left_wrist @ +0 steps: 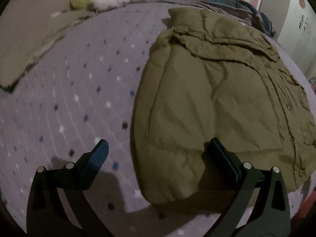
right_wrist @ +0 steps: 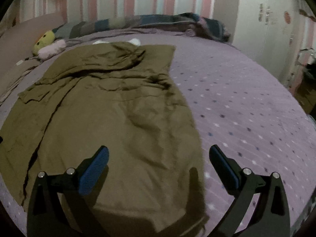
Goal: Fold large clothes
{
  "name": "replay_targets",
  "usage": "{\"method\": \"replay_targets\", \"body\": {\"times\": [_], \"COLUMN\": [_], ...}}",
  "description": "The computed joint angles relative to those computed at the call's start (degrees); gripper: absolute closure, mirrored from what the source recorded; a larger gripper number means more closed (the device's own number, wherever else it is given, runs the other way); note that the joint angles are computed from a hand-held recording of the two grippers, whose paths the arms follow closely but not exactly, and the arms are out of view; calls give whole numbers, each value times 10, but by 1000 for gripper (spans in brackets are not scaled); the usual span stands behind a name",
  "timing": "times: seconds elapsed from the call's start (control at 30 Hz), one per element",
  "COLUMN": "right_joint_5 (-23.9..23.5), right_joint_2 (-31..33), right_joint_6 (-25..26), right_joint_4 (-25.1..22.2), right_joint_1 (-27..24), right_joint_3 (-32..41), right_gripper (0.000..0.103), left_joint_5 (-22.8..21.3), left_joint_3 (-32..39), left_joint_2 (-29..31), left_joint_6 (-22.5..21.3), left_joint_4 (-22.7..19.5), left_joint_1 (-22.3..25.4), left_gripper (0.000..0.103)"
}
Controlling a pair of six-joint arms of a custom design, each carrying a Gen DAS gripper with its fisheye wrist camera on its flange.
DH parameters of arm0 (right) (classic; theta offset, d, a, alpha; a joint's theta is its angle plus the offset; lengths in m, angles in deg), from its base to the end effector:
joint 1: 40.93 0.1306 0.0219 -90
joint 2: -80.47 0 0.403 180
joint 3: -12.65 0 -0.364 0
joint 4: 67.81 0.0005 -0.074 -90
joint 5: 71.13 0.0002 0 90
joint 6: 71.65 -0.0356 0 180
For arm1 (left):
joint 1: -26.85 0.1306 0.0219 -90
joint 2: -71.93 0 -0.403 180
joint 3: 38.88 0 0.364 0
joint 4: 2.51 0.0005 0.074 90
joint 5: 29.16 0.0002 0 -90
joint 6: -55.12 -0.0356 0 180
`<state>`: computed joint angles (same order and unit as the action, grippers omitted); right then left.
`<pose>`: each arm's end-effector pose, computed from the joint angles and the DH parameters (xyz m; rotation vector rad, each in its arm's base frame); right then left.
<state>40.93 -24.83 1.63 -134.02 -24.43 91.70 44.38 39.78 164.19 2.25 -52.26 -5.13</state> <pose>0.3192 0.0801 0.4525 0.1295 2.5503 -0.2937 0.3782 -0.2249 0.3510 -0.2057 2.5929 -0.0396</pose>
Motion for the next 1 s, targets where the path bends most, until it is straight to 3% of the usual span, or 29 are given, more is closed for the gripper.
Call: {"method": "replay_targets", "body": {"times": [0.1, 0.23, 0.33, 0.43, 0.57, 0.67, 0.8, 0.9, 1.0], "right_joint_5": [1, 28, 41, 35, 44, 12, -10, -46, -122], "right_joint_2": [-12, -37, -59, -76, -85, -89, -101, -116, -129], "right_joint_6": [-22, -26, -29, -29, -29, -31, -44, -67, -71], "right_joint_4": [-26, -33, -31, -25, -23, -22, -25, -20, -6], "right_joint_1": [-5, -3, -6, -18, -29, -43, -33, -40, -72], "right_joint_3": [0, -12, -24, -34, -49, -63, -88, -102, -114], "right_gripper": [2, 2, 2, 2, 2, 2, 2, 3, 23], "left_joint_5": [7, 10, 31, 20, 1, 2, 58, 60, 62], "left_joint_3": [-14, -10, -8, 4, 10, 0, -6, 0, 8], "left_joint_2": [-5, -4, -7, -2, 7, 5, 2, 8, 14], "left_joint_6": [11, 13, -12, -43, -79, -86, -60, -51, -46], "left_joint_4": [15, 4, 13, 7, 9, 23, 32, 22, 9], "left_joint_1": [-2, -11, -17, -28, -37, -30, -5, -5, -3], "left_gripper": [3, 4, 18, 29, 25, 14, 10, 9, 7]}}
